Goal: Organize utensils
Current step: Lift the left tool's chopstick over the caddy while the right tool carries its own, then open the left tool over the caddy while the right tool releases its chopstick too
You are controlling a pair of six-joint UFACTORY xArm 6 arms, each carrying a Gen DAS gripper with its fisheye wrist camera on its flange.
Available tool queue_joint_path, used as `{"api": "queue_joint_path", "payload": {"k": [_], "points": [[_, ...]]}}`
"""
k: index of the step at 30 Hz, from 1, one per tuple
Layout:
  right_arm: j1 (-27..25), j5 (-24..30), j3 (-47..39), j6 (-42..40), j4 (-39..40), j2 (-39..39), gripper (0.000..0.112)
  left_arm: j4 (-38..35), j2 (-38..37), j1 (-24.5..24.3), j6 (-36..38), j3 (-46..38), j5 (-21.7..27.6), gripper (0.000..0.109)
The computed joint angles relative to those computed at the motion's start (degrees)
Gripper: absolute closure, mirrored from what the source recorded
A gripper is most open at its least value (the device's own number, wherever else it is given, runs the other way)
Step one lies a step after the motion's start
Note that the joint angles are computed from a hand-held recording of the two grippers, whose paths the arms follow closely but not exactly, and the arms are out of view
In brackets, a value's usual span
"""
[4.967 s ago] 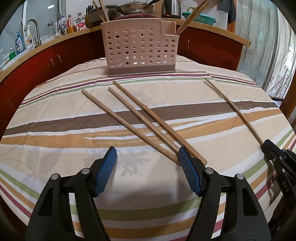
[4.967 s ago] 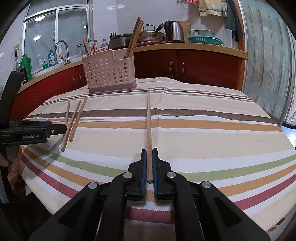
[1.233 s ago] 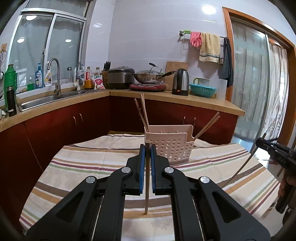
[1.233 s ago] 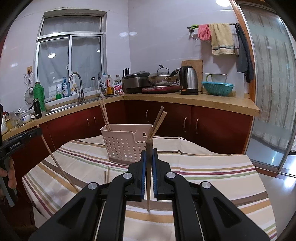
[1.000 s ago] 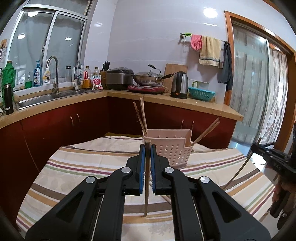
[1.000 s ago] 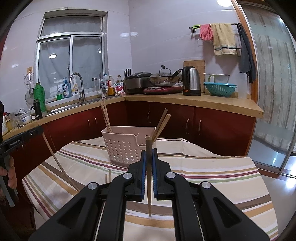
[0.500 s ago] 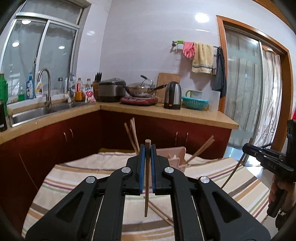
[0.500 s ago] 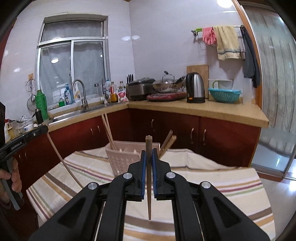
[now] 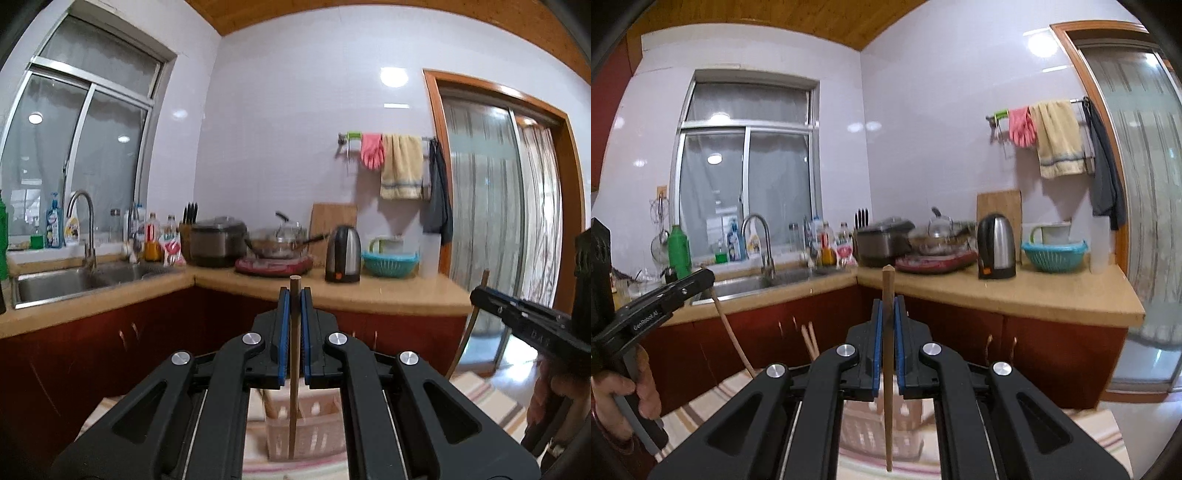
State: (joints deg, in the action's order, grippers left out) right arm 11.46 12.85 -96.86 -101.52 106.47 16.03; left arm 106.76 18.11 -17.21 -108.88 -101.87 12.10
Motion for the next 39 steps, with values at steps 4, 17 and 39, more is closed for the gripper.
{"api": "queue_joint_path", "payload": {"k": [4, 17, 39], "points": [[0.3, -0.7, -7.4, 2.4, -1.6, 5.2, 0.106, -1.2, 6.4, 0.3, 1.7, -10.2, -0.2, 0.102], [1.5, -3.3, -29.3, 23.5, -18.9, 25.2, 0.106, -33.8, 30.0, 2.1, 33.1, -34.9, 0.3, 0.102], [2.0, -3.4, -30.6, 51.6, -47.7, 32.9, 0.07, -50.8, 33.8, 3.0, 45.9, -31.2, 0.0, 0.058]]}}
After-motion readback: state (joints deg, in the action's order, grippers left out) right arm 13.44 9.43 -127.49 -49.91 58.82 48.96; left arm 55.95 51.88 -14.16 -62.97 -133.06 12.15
